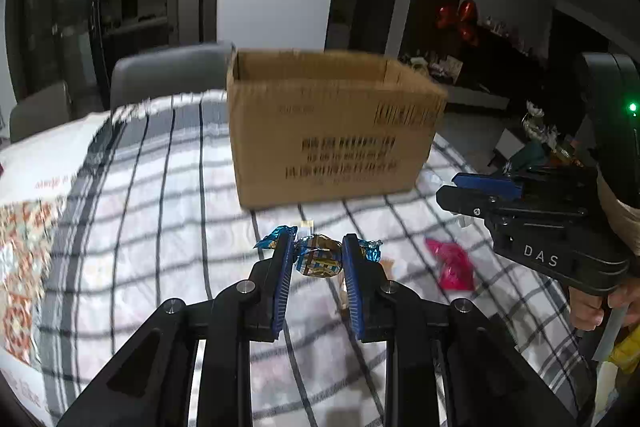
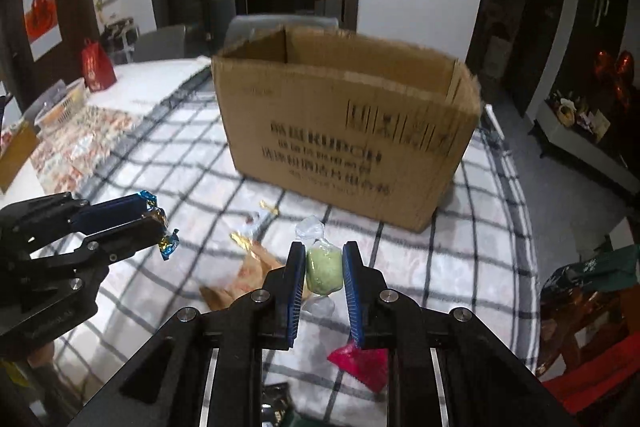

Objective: Organize snacks
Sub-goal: 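Carry both held snacks over the cardboard box and open the left tool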

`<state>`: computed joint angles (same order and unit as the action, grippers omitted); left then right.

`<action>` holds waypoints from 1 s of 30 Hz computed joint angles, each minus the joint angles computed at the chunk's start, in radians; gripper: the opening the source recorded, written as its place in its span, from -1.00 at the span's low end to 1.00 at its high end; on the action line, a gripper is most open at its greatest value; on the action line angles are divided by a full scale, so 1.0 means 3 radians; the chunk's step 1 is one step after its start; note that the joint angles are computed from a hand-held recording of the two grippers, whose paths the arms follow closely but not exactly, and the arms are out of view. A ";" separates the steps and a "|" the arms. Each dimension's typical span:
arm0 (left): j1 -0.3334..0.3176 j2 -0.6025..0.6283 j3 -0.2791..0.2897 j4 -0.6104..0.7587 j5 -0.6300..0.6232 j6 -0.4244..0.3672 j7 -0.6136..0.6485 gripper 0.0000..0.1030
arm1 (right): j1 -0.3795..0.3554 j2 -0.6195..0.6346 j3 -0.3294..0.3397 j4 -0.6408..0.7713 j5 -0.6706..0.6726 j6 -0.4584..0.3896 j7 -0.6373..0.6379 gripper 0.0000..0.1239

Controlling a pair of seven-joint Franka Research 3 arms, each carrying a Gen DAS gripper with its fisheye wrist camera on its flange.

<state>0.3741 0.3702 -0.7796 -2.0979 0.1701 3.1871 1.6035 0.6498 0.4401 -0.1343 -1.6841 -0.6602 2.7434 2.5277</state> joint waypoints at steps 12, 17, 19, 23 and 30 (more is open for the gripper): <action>0.0130 0.0005 -0.0221 0.0416 0.0055 -0.0018 0.0227 -0.51 | -0.0031 -0.0123 -0.0049 0.0194 -0.0255 0.0036 0.0353 -0.67; -0.0284 0.0054 0.0167 0.0730 0.0036 -0.0074 0.0280 -0.51 | -0.0100 -0.0060 -0.0053 0.0390 -0.0241 0.0021 0.0362 -0.67; -0.0448 0.0106 0.0318 0.0881 0.0008 -0.0117 0.0312 -0.51 | -0.0114 -0.0022 -0.0061 0.0474 -0.0214 -0.0017 0.0335 -0.67; -0.0729 0.0268 0.0544 0.1224 -0.0068 -0.0250 0.0421 -0.51 | -0.0163 0.0087 -0.0070 0.0664 -0.0119 -0.0079 0.0245 -0.67; -0.1221 0.0610 0.0960 0.1879 -0.0168 -0.0533 0.0552 -0.51 | -0.0243 0.0327 -0.0094 0.1009 0.0191 -0.0137 -0.0038 -0.67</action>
